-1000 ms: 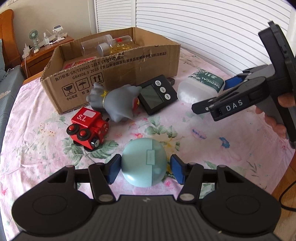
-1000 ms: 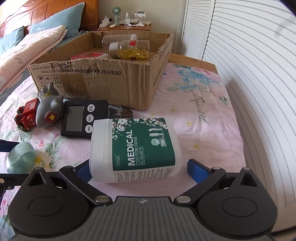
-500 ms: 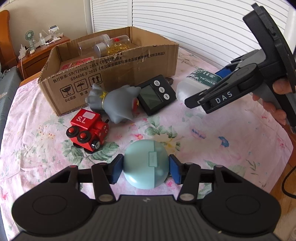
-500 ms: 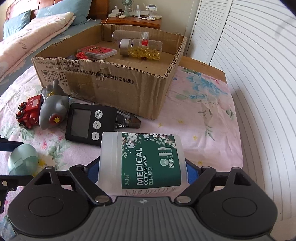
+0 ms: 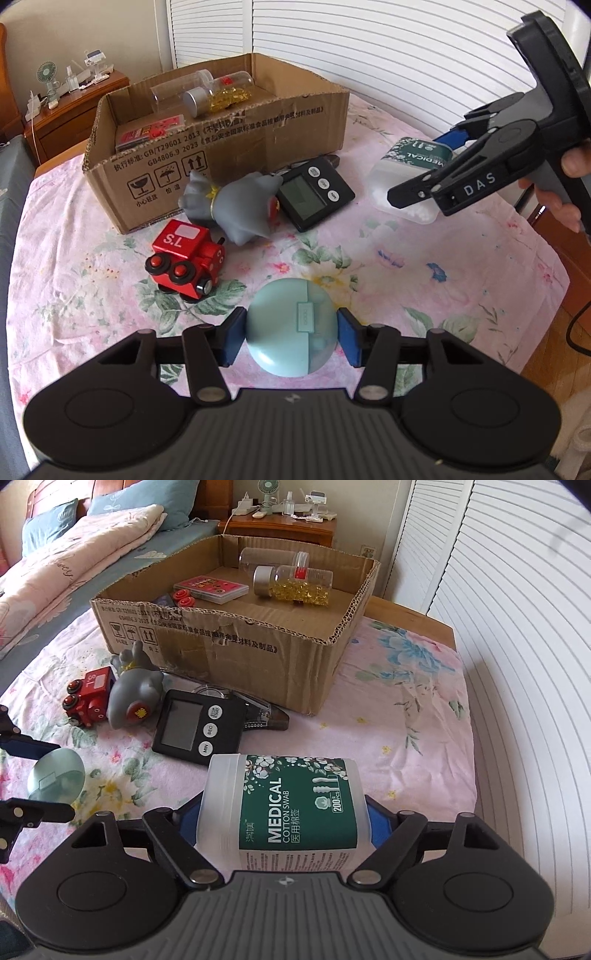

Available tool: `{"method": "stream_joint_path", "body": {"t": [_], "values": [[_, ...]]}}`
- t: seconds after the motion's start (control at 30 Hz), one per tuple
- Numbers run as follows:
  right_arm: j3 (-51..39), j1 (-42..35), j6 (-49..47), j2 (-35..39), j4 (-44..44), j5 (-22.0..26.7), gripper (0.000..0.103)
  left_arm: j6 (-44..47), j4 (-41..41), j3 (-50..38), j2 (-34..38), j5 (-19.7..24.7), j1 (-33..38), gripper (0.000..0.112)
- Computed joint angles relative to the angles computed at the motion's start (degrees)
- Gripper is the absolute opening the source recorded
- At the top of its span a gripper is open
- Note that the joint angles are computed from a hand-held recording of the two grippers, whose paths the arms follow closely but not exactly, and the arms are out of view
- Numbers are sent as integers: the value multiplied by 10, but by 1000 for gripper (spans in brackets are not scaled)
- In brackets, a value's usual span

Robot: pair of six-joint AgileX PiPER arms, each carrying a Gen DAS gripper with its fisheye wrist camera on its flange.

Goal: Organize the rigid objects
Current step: 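Lower MEDICAL jar into the box and open right tool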

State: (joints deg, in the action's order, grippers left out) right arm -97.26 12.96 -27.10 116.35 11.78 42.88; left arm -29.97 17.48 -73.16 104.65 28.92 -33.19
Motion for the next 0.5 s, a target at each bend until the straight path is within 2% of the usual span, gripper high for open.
{"method": "stream_joint_path", "body": {"t": [0.27,0.4,0.5], "values": [[-30,-4,-33,-24,35,32,86,44,-33,-2,-25,19,11,51],[-95,4,-36,-8,43,50,86,61,-50,0,-36,26,15,51],[-182,14,-22,30,37,75,86,71,-60,5,-45,25,18,51]]}}
